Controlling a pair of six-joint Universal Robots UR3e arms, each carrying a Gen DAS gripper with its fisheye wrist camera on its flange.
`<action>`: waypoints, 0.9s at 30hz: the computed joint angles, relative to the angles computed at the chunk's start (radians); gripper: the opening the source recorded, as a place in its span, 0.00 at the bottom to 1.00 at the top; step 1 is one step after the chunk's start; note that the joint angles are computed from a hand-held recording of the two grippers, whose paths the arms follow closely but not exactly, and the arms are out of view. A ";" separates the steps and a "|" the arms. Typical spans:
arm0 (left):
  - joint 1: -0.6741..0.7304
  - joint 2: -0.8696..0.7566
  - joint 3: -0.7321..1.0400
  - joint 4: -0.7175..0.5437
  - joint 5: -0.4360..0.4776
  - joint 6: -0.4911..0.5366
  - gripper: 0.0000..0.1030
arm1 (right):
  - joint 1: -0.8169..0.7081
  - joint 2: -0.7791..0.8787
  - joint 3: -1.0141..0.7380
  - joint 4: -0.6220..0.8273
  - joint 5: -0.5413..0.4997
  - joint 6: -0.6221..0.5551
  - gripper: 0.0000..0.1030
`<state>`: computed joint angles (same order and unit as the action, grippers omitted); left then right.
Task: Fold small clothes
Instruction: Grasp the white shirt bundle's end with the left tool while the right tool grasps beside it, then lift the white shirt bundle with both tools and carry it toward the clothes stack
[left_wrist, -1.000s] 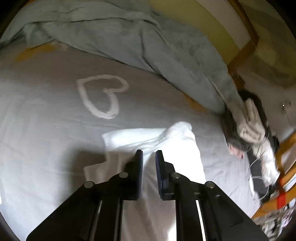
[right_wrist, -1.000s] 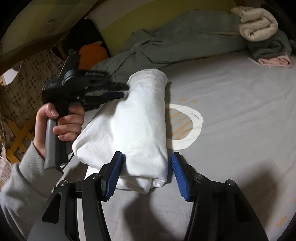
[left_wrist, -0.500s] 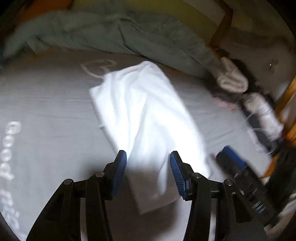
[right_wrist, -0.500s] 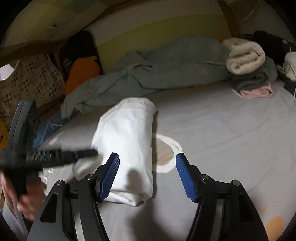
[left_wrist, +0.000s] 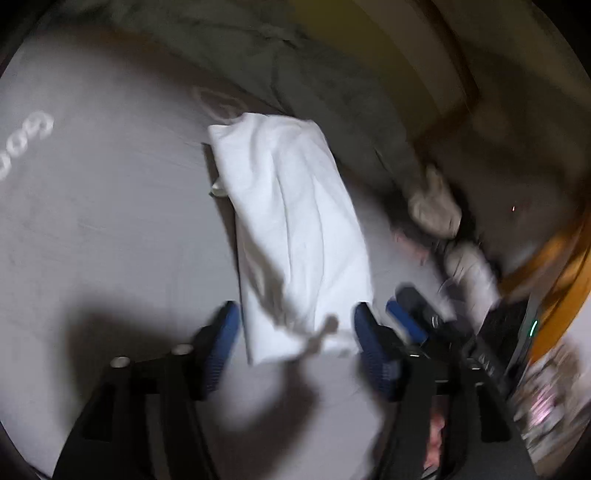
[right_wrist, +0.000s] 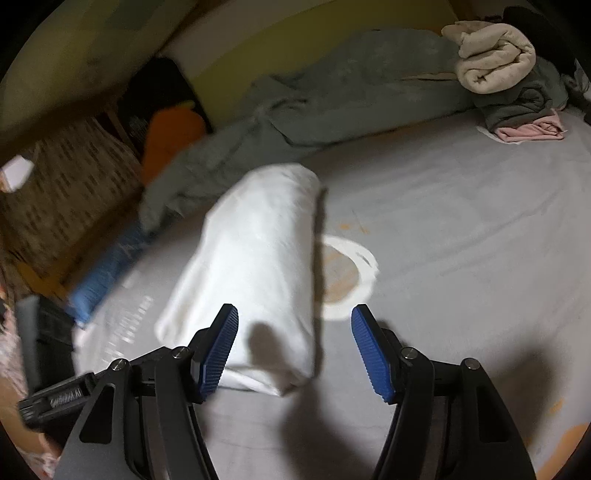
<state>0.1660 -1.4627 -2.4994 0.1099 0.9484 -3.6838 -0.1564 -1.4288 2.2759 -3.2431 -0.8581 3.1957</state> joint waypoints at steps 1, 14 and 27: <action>0.033 -0.026 0.006 0.026 -0.034 -0.034 0.70 | -0.002 0.003 -0.029 0.024 0.021 0.010 0.63; 0.081 -0.426 0.257 0.206 -0.175 -0.205 0.58 | 0.023 0.369 -0.566 0.417 0.217 0.147 0.69; -0.151 -0.312 0.499 -0.056 0.149 -0.094 0.22 | 0.142 0.415 -0.706 0.361 0.085 0.166 0.29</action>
